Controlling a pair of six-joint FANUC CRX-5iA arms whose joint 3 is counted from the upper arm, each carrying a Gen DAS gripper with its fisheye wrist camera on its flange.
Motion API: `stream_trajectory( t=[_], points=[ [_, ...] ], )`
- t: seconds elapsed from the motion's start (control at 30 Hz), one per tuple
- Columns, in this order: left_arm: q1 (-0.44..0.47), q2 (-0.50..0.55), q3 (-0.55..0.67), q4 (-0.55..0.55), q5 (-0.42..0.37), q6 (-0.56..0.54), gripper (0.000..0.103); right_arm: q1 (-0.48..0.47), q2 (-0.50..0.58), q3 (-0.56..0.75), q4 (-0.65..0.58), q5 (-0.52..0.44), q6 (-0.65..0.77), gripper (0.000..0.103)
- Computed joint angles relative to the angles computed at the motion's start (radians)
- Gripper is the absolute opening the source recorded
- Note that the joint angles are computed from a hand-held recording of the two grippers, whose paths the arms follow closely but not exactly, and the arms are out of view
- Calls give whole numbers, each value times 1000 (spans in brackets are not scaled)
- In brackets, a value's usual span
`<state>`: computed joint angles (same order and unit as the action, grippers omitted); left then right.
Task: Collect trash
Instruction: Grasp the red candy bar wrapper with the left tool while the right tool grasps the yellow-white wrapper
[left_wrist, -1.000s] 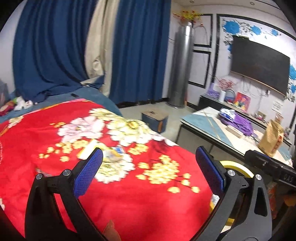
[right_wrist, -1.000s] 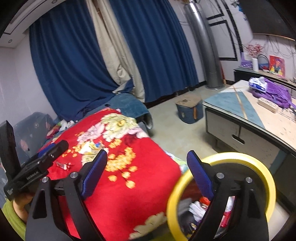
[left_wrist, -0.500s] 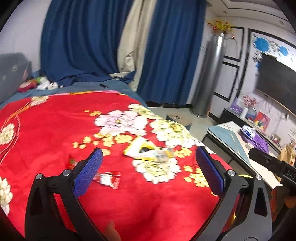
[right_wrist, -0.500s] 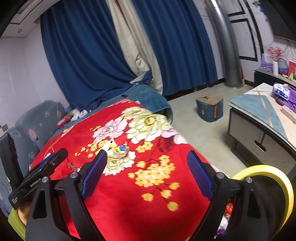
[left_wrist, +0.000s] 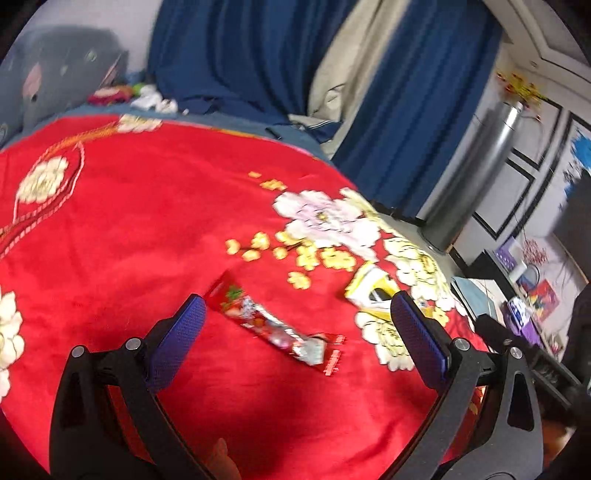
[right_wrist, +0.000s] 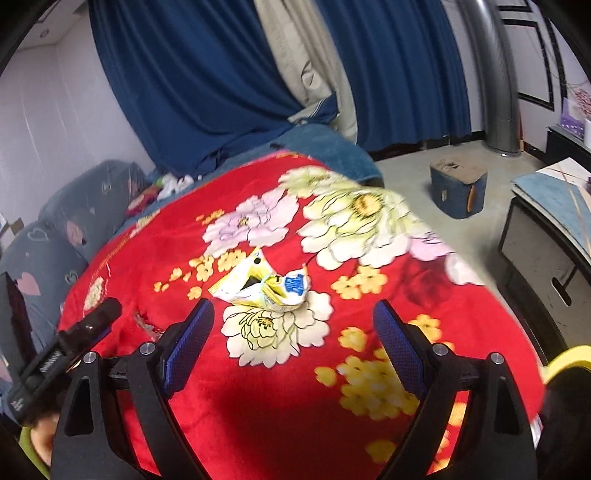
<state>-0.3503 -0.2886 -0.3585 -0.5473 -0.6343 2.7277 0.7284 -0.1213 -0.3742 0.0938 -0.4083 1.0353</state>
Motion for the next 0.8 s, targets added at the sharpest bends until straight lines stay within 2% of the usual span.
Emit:
stream_trajectory(
  t=[0.13, 0.27, 0.37, 0.43, 0.47, 0.53, 0.57, 0.63, 0.7, 0.8],
  points=[
    [75, -11, -54, 121, 60, -72, 92, 4, 72, 64, -38, -27, 51, 85],
    [151, -7, -113, 291, 120, -203, 92, -21, 137, 144, -141, -72, 130, 85],
    [180, 7, -136, 370, 148, -262, 92, -40, 173, 189, -202, -100, 165, 85],
    [180, 21, -129, 372, 143, -256, 86, -67, 206, 243, -303, -140, 225, 81],
    [178, 28, -121, 362, 137, -243, 83, -80, 221, 267, -352, -158, 254, 79],
    [179, 35, -120, 368, 139, -249, 74, -89, 241, 292, -390, -178, 266, 68],
    [184, 39, -121, 379, 141, -260, 66, -89, 244, 292, -393, -180, 261, 64],
    [194, 41, -131, 403, 149, -279, 51, -89, 250, 292, -398, -179, 242, 43],
    [210, 36, -152, 444, 164, -306, 23, -106, 243, 292, -457, -175, 269, 37],
    [229, 24, -187, 508, 194, -360, 14, -102, 217, 258, -447, -146, 244, 33]
  ],
)
